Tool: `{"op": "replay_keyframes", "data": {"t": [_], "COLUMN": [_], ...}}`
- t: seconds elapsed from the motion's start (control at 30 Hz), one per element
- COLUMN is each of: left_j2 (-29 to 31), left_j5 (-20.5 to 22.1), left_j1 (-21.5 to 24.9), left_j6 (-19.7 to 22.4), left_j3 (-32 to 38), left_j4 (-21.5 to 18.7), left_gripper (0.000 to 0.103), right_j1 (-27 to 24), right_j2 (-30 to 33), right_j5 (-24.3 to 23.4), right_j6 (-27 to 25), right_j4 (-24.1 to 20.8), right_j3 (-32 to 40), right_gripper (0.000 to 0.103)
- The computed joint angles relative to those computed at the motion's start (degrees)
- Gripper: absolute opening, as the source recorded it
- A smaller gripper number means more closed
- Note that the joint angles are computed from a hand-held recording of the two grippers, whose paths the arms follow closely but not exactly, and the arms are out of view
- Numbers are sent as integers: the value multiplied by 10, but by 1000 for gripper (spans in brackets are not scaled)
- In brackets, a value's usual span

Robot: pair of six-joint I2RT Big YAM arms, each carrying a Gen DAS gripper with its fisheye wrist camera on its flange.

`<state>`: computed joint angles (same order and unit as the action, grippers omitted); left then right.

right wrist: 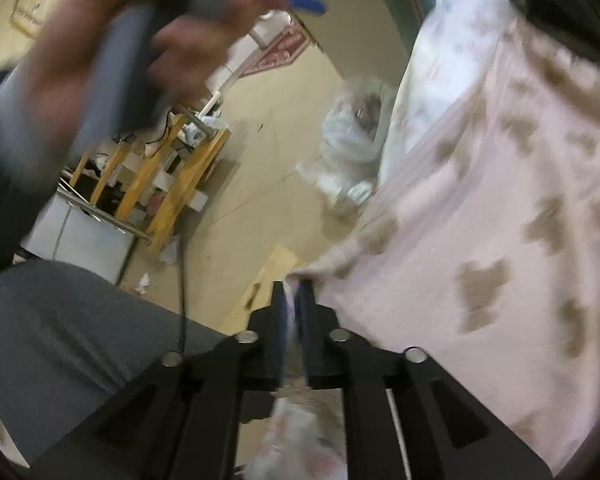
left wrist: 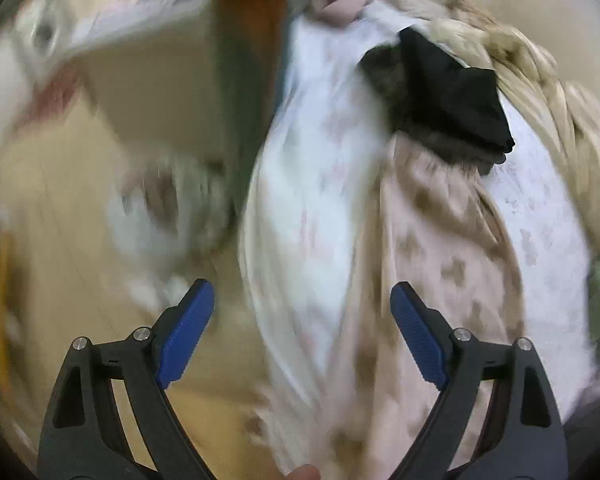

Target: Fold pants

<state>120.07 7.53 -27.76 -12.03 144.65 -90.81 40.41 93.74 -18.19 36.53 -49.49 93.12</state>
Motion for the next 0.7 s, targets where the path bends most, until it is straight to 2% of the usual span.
{"op": "replay_keyframes", "data": {"t": [0.03, 0.07, 0.1, 0.2, 0.3, 0.4, 0.47, 0.53, 0.6, 0.63, 0.7], "left_j2": [-27, -40, -45, -59, -63, -65, -85, -99, -113, -120, -129], "left_j5": [17, 15, 9, 3, 24, 21, 39, 56, 61, 40, 46], "left_j1": [3, 3, 2, -3, -8, -19, -22, -30, -43, -52, -57], "left_j6": [-13, -16, -10, 25, 31, 21, -21, -37, -31, -28, -39], "left_j3": [-60, -92, -108, -137, -151, -175, -219, -251, -284, -301, -328], "left_j4": [3, 0, -8, -15, -32, -51, -23, -12, 1, 6, 15], "left_gripper": [88, 88, 88, 88, 88, 87, 87, 87, 87, 87, 87], "right_j1": [3, 6, 7, 6, -15, -57, -91, -135, -163, -176, -213], "right_j2": [5, 2, -9, -46, -114, -202, -248, -286, -321, -337, -357], "right_j5": [-18, -37, -50, -54, -48, -13, 23, 47, 64, 77, 64], "right_j6": [13, 28, 45, 56, 60, 60, 57, 74, 107, 129, 147], "right_j4": [6, 20, 41, 64, 68, 45, 19, 4, -7, -10, -12], "right_j3": [-2, -14, -31, -68, -122, -185, -217, -255, -286, -305, -333], "right_gripper": [56, 66, 70, 70, 71, 73, 75, 76, 76, 77, 77]}}
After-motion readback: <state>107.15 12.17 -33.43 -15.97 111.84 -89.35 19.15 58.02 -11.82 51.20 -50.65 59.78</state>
